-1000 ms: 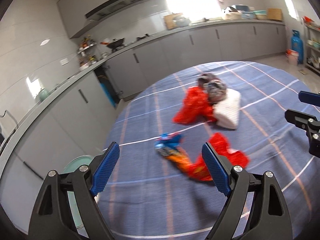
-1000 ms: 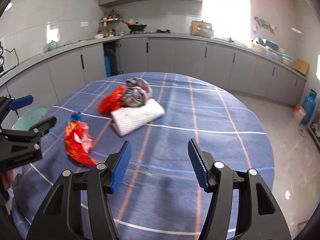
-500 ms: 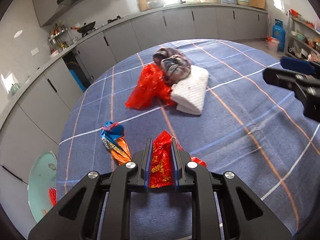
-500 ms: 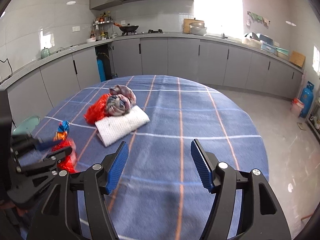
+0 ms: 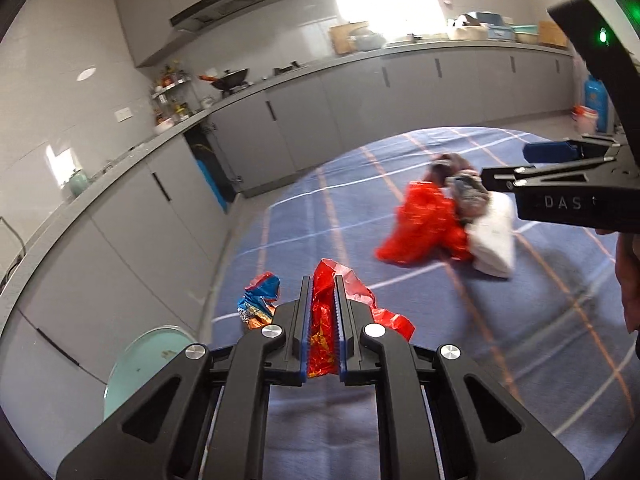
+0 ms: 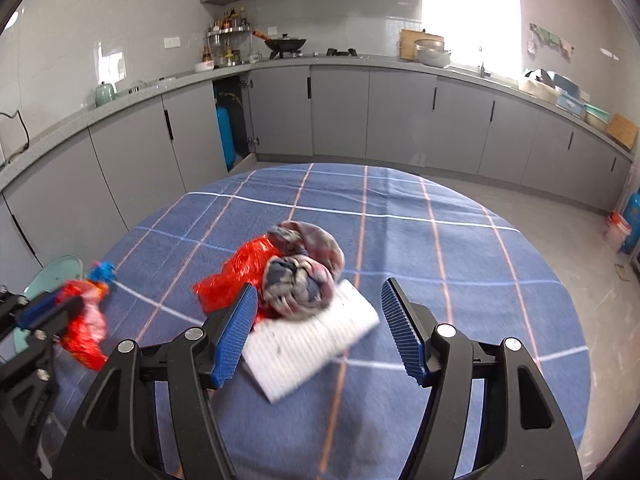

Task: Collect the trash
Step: 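Grasp the patterned cloth with the right tool while the left tool holds the wrapper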

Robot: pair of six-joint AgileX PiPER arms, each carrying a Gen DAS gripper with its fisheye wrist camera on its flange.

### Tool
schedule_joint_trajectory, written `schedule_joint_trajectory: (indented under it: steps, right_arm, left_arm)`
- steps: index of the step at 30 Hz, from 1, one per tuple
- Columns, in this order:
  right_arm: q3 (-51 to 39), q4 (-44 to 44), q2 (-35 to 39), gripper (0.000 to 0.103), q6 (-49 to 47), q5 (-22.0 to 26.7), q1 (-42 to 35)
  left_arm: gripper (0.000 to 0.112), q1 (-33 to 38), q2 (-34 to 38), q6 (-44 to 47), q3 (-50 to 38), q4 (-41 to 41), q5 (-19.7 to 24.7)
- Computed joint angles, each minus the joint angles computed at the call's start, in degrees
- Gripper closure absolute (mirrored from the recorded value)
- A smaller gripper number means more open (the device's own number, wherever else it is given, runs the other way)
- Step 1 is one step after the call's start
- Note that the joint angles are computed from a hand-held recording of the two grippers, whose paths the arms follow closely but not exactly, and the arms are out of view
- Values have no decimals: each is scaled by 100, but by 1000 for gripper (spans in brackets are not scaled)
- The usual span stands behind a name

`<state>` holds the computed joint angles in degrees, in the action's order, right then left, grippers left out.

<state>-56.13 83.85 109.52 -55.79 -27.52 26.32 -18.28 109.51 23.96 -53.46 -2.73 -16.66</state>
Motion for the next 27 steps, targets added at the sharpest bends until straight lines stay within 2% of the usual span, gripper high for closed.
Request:
schedule_joint_trajectory:
  steps: [4, 7, 9, 11, 15, 18, 24, 27]
  right_arm:
    - [-421, 366, 381, 41, -449, 252, -213]
    - [-516, 477, 496, 57, -554, 701, -441]
    - [-512, 491, 509, 78, -654, 922, -494]
    - [-362, 97, 428, 86, -221, 899, -431]
    - [109, -904, 65, 91, 922, 599, -266]
    - [473, -1346, -268, 92, 1437, 296, -125]
    - [970, -1520, -847, 92, 1709, -317, 277]
    - [1021, -1427, -979, 92, 1601, -453, 442]
  left_arm:
    - [102, 95, 102, 167, -112, -212, -49]
    - [102, 139, 90, 38, -91, -71, -63]
    - [102, 148, 87, -2, -77, -28, -97]
    - [102, 158, 54, -84, -52, 54, -123]
    - [102, 172, -49, -133, 62, 124, -252]
    - [102, 184, -170, -200, 180, 179, -337]
    - [102, 294, -461, -380, 404, 346, -479]
    - [102, 347, -586, -475, 506, 439, -507]
